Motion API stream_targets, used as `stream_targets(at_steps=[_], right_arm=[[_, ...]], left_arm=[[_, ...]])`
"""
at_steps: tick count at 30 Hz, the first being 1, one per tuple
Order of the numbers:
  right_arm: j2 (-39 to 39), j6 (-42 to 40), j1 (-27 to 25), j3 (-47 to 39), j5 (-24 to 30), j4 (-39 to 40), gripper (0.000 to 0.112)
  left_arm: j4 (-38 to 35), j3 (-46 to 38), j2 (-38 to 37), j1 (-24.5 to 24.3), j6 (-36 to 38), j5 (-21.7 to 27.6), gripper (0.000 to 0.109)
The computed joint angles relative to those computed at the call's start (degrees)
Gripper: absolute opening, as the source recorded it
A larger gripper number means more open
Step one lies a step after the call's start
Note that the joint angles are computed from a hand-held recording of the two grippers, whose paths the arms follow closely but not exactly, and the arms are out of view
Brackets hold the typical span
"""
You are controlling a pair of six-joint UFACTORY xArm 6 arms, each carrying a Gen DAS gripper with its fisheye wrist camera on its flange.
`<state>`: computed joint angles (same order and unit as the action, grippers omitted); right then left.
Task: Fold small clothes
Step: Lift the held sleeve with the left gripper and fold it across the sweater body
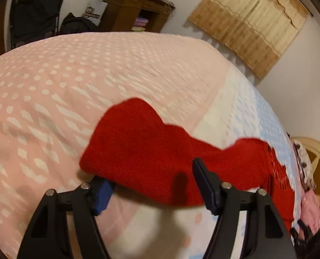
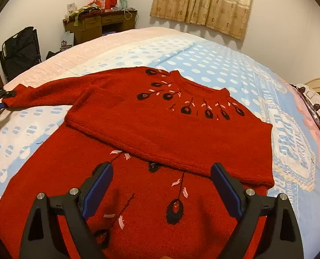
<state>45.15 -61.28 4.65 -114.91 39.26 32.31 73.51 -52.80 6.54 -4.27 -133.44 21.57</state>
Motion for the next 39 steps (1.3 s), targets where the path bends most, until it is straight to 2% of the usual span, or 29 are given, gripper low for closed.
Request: stream_targets(at_steps=[3, 4, 5, 15, 23, 26, 29, 34, 39], right_arm=[[-0.9, -1.5, 0.1, 1.4, -0.7, 1.3, 0.092], [-1.2, -2.0, 0.2, 1.9, -0.9, 1.7, 0.092], [-1.3, -2.2, 0.3, 2.1, -0.8, 1.9, 0.092], [-2.2, -2.6, -0.1, 2.7, -0.5, 3.5, 0.092], [-2.1, -1.6, -1.8, 0.9, 1.0, 6.1, 0.092], [-2.2, -1.3, -2.6, 0.6, 1.8, 6.7, 0.092], [-2.6, -1.1, -3.3, 0.6, 2.1, 6.9, 0.092], [-2.2, 1.4, -5.3, -1.9, 5.2, 7.2, 0.092], [-2.2, 1.7, -6.7, -2.1, 5.5, 7.5, 0.092]], left_arm=[[-2.4, -0.6, 0.4, -0.5, 2.5, 1.8, 0.040], [-1.9, -0.6, 0.6, 0.0, 2.2, 0.7, 0.020], [-1.4, -0.8, 1.0, 0.8, 2.1, -1.3, 0.005], [4.1, -1.9, -2.4, 0.1, 0.8, -1.6, 0.005], [7.6, -12.2, -1.0, -3.1, 3.9, -0.9, 0.005], [7.5, -18.2, 1.6, -4.5, 7.4, -0.4, 0.005], [6.7, -23.5, 4.6, -5.0, 10.7, -2.5, 0.005], [2.7, -32.9, 10.9, -6.3, 18.5, -5.6, 0.005], [-1.8, -39.0, 15.3, -7.1, 24.1, -7.9, 0.005]])
